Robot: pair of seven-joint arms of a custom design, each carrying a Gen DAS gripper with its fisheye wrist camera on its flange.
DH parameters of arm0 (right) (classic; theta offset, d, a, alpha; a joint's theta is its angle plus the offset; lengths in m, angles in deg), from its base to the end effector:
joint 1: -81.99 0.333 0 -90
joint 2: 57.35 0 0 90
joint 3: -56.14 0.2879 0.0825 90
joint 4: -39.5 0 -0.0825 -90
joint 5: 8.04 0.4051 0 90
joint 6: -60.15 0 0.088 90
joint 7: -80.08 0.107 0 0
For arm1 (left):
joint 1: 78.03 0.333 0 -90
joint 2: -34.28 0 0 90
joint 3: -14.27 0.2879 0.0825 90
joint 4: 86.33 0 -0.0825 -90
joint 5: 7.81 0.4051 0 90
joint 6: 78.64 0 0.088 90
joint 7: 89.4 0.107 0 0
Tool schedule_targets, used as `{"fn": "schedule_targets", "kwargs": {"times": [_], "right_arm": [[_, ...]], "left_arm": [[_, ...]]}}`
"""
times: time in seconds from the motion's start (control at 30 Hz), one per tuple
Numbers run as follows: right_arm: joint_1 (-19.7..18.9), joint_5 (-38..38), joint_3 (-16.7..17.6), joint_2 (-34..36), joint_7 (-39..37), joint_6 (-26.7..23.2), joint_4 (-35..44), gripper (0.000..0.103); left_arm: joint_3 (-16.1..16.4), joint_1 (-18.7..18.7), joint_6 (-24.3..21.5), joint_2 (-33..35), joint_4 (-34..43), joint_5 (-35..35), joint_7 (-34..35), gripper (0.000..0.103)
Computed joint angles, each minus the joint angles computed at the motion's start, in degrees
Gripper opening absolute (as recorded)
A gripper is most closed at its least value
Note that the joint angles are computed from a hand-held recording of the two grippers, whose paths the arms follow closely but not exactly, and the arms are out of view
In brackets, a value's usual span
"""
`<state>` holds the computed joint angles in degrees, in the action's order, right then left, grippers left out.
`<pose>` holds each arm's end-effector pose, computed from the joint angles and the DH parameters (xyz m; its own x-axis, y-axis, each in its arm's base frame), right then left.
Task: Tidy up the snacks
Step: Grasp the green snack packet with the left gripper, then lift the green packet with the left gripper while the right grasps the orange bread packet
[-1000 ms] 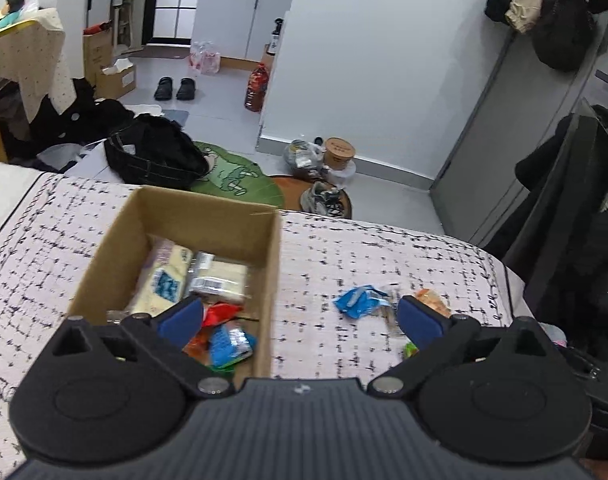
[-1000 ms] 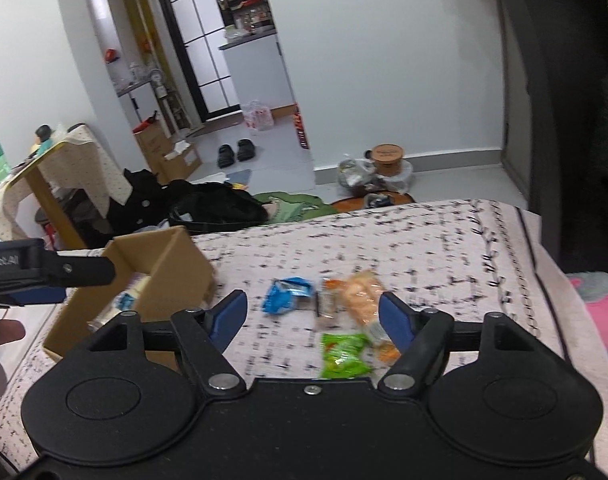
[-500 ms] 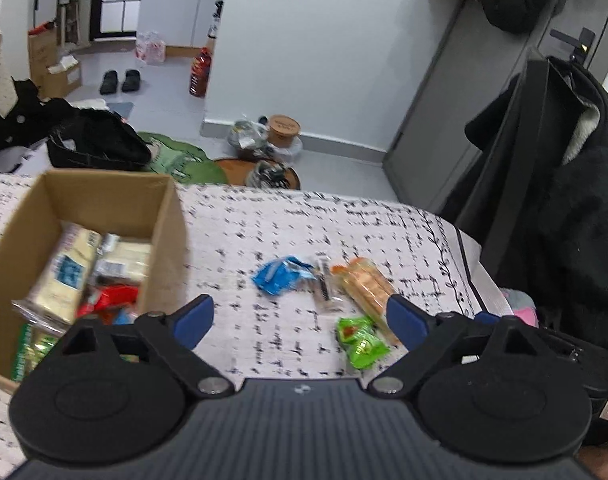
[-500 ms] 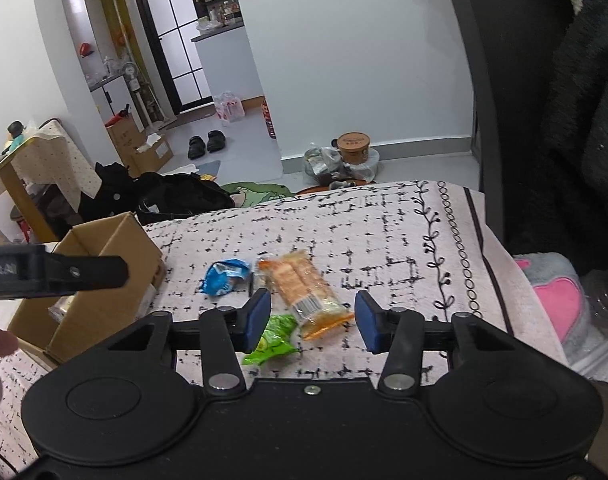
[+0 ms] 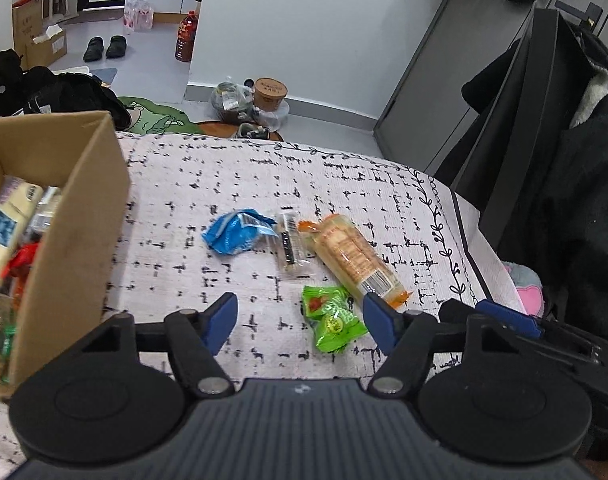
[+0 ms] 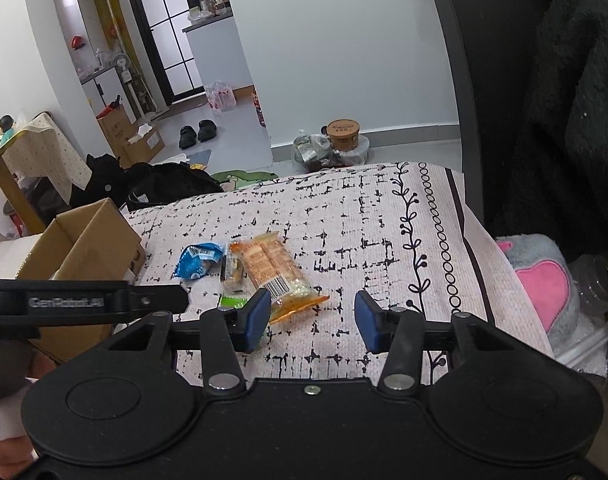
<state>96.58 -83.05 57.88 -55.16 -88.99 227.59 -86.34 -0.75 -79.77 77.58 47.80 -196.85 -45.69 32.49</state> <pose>0.5307 0.2185 0.3697 -0.1698 -0.9631 -0.2090 -0.6232 0.2692 -0.7343 0.6369 -0.1595 0.3886 -0.3640 -0.8843 0.2924 -0.7984 0.1345 -0.5869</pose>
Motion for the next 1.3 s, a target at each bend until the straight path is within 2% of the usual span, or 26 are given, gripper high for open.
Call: {"fn": "schedule_targets", "kwargs": {"times": [0.17,0.27,0.43,0.5,0.53,0.57,0.63,0.73,0.83,1.0,1.3], "right_arm": [[-0.2,0.8,-0.2,-0.1,-0.9,0.5,-0.6,0.047],[-0.4,1.3,-0.3,-0.1,-1.4,0.5,-0.8,0.047],[-0.6,2.6,-0.2,-0.3,-2.7,0.1,-1.3,0.047],[-0.6,2.9,-0.2,0.0,-2.8,0.3,-1.2,0.048],[-0.6,3.1,-0.3,0.1,-2.9,0.4,-1.1,0.048],[-0.5,3.1,-0.3,0.4,-3.0,0.5,-0.9,0.048],[-0.3,2.9,-0.4,0.8,-3.1,0.4,-0.4,0.048],[0.1,2.3,-0.7,2.0,-3.0,0.7,0.8,0.049],[0.6,1.6,-1.3,3.5,-2.4,0.9,2.4,0.054],[2.1,-0.4,-2.2,6.2,-1.7,0.0,5.5,0.068],[4.7,0.7,-4.0,11.4,-5.6,-0.6,11.8,0.075]], "left_arm": [[-0.6,-1.0,0.5,2.3,1.2,1.5,-1.7,0.064],[-0.1,-2.1,0.5,3.9,2.0,4.9,-5.1,0.058],[-0.9,-1.9,1.1,5.7,2.9,7.5,-7.8,0.053],[-1.3,-1.7,0.9,6.5,3.6,8.0,-8.4,0.045],[-1.4,-1.6,0.4,7.0,4.2,8.3,-8.9,0.029],[-1.5,-1.4,0.4,7.1,4.3,8.5,-9.1,0.027],[-1.8,-1.1,2.1,6.4,3.4,8.9,-8.2,0.026],[-2.8,0.4,1.7,5.7,3.2,7.5,-5.8,0.025],[-2.0,0.4,1.6,5.4,3.4,7.8,-6.1,0.025],[-1.1,1.1,1.4,5.0,3.7,8.0,-6.4,0.025],[0.4,1.9,0.8,5.0,4.3,9.3,-7.2,0.025]]}}
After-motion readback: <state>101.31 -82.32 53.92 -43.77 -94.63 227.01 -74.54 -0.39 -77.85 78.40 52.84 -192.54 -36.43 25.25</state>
